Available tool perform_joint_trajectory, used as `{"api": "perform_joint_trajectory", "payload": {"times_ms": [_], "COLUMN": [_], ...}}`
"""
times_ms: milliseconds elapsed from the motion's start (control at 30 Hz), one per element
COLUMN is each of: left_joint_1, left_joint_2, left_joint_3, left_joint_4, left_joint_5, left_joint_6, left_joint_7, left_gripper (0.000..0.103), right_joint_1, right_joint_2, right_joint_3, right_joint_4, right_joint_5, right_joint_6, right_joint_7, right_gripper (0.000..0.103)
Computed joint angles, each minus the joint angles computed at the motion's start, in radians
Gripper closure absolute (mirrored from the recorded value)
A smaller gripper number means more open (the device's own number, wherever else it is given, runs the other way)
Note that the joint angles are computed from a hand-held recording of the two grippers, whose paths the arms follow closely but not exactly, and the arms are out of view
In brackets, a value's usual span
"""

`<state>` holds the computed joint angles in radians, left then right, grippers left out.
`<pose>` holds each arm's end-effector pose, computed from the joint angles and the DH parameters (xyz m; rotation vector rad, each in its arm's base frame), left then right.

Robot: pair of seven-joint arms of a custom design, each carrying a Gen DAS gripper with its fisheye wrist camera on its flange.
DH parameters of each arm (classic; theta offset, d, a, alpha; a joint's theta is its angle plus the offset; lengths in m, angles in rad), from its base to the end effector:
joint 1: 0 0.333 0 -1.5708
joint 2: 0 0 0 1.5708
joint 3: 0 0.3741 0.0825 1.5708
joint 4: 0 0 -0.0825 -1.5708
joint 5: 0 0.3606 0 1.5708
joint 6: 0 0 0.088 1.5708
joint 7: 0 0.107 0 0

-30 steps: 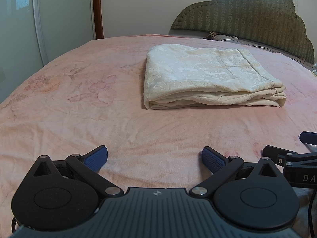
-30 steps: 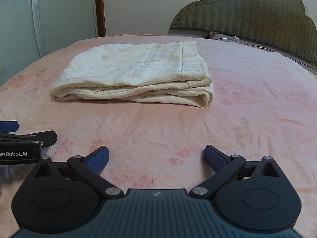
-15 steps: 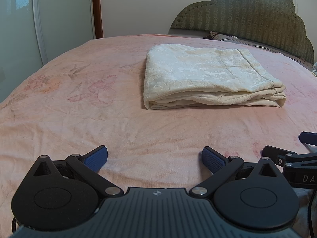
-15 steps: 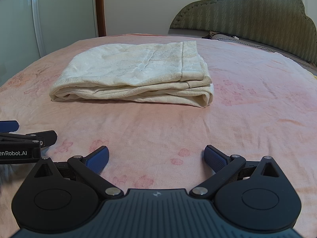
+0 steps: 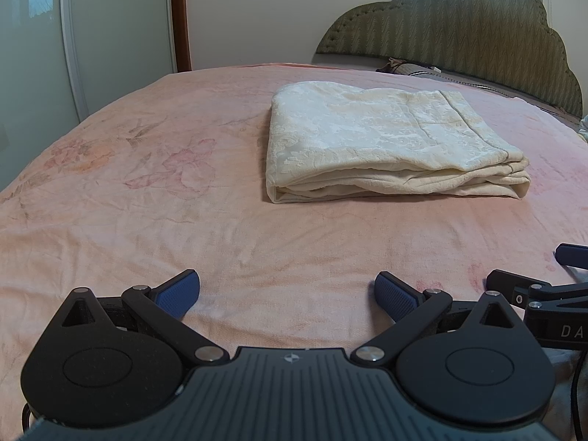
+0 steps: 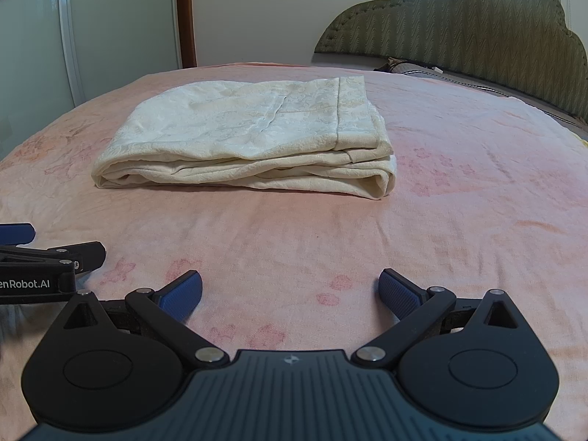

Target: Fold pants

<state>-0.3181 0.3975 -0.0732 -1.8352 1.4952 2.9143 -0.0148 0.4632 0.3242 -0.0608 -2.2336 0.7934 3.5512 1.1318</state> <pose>0.5863 -0.3017 0.4192 -1.5386 1.8273 -0.8481 0.5597 0.1461 0.4030 -1.6319 1.6867 -0.7879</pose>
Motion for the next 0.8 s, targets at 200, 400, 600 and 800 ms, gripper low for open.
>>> {"api": "perform_joint_trajectory", "payload": {"times_ms": [200,400,600,800], "left_joint_1": [0.000,0.000,-0.001,-0.001], "left_joint_2": [0.001,0.001,0.001,0.001], "left_joint_3": [0.002,0.002,0.002,0.002], "left_joint_4": [0.002,0.001,0.001,0.001], "left_joint_5": [-0.004,-0.004,-0.005,-0.005], "left_joint_6": [0.002,0.002,0.002,0.003], "left_joint_7": [0.004,0.004,0.005,0.005], "left_gripper": [0.000,0.000,0.000,0.000], "right_joint_1": [-0.001,0.000,0.003,0.003], "right_joint_2": [0.000,0.001,0.001,0.001], "right_joint_3": [0.000,0.000,0.000,-0.001], "right_joint_4": [-0.001,0.000,0.000,0.000], "right_joint_5": [-0.004,-0.004,0.000,0.001], "right_joint_6": [0.000,0.000,0.001,0.001], "right_joint_7": [0.006,0.006,0.005,0.004], "right_gripper": [0.000,0.000,0.000,0.000]}}
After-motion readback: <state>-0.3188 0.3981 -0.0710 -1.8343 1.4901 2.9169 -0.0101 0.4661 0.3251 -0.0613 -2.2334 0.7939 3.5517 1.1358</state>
